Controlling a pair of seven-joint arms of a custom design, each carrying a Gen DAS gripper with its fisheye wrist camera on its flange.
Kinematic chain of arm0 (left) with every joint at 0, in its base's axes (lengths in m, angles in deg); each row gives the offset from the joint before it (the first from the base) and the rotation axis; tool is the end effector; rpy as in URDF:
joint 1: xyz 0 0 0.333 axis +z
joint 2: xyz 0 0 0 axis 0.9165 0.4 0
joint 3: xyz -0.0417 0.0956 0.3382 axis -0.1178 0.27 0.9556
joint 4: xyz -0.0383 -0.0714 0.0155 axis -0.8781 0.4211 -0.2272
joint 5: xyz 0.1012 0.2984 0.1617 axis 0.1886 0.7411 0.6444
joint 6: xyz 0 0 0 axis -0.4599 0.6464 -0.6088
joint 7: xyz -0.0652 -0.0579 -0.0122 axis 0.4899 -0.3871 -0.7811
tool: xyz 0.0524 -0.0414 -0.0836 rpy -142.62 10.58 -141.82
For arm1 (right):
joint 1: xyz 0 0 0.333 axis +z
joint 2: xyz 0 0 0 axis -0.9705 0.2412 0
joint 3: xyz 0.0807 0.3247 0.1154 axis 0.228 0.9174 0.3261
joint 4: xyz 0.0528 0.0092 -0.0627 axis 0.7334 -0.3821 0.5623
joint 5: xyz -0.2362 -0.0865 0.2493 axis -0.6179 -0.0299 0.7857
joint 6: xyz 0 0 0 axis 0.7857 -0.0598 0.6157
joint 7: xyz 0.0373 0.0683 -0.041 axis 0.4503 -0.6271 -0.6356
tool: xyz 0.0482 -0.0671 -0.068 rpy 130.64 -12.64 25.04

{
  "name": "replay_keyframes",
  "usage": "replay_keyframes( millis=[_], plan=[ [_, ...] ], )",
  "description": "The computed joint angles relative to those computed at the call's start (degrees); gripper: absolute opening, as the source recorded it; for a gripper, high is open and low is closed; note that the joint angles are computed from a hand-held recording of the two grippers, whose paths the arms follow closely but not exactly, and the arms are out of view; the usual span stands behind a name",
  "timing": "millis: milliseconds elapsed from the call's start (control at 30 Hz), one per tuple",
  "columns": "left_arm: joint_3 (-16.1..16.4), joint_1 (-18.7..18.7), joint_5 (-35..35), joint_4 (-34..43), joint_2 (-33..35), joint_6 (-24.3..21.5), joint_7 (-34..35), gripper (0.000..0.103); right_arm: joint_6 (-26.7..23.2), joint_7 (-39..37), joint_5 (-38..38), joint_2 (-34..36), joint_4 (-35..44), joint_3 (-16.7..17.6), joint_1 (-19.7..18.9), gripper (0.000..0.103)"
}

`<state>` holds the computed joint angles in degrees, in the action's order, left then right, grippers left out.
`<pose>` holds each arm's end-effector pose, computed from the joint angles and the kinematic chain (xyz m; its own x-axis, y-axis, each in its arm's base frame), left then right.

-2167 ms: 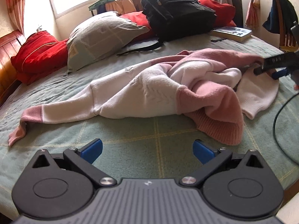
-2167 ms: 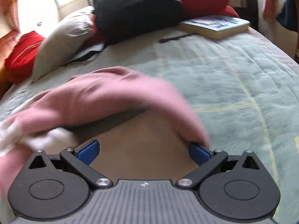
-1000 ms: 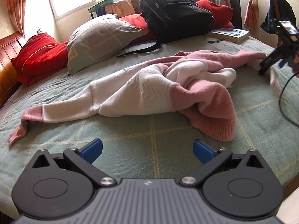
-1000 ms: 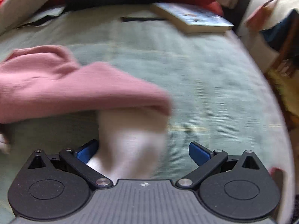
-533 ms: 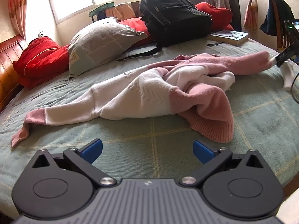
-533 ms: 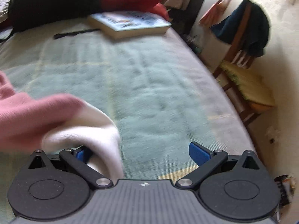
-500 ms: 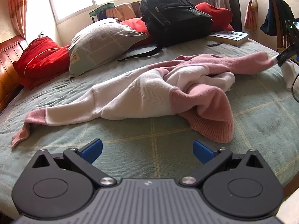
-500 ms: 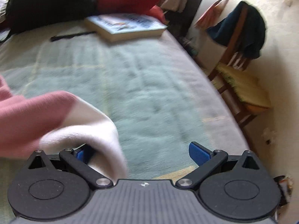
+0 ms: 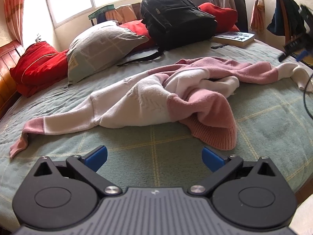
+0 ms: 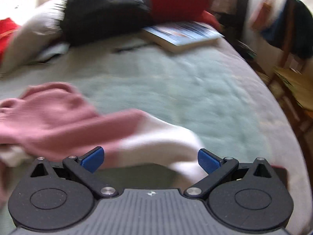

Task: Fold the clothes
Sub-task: 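Grasp the sweater hem with the right gripper and drag it to spread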

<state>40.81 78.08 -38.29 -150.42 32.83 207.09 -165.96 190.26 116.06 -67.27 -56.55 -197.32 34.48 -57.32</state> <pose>0.6024 0.0763 0.4306 -0.5490 -0.8093 -0.2089 -0.4570 0.4999 -0.7357 0.5805 0.1930 0.4447 -0.4113 -0.9106 -0.0410 -0.7037 0.3458 -0.6206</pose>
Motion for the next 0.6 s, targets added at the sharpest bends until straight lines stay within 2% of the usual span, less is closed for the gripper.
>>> replay_keyframes(
  millis=[133, 233, 300, 500, 600],
  plan=[
    [0.10, 0.05, 0.01, -0.25, -0.28, 0.07, -0.06, 0.102, 7.59, -2.30, -2.06, 4.07, 5.49, 0.40, 0.74, 0.103],
    [0.45, 0.14, 0.70, -0.23, -0.35, 0.11, -1.02, 0.102, 14.82, -8.72, 1.10, 9.32, 11.45, 1.37, 0.52, 0.103],
    [0.72, 0.25, 1.63, -0.06, -0.26, 0.36, -1.90, 0.102, 17.52, -14.48, 4.44, 13.21, 16.20, 3.17, 0.06, 0.103],
    [0.86, 0.78, 4.48, 1.21, 0.80, 3.79, -4.81, 0.102, 20.70, -30.87, 11.79, 23.82, 30.86, 9.07, -0.63, 0.103],
    [0.37, 1.35, 5.97, 1.71, 1.30, 5.06, -6.98, 0.102, 20.68, -39.28, 16.04, 28.52, 37.41, 14.26, -2.63, 0.103]
  ],
)
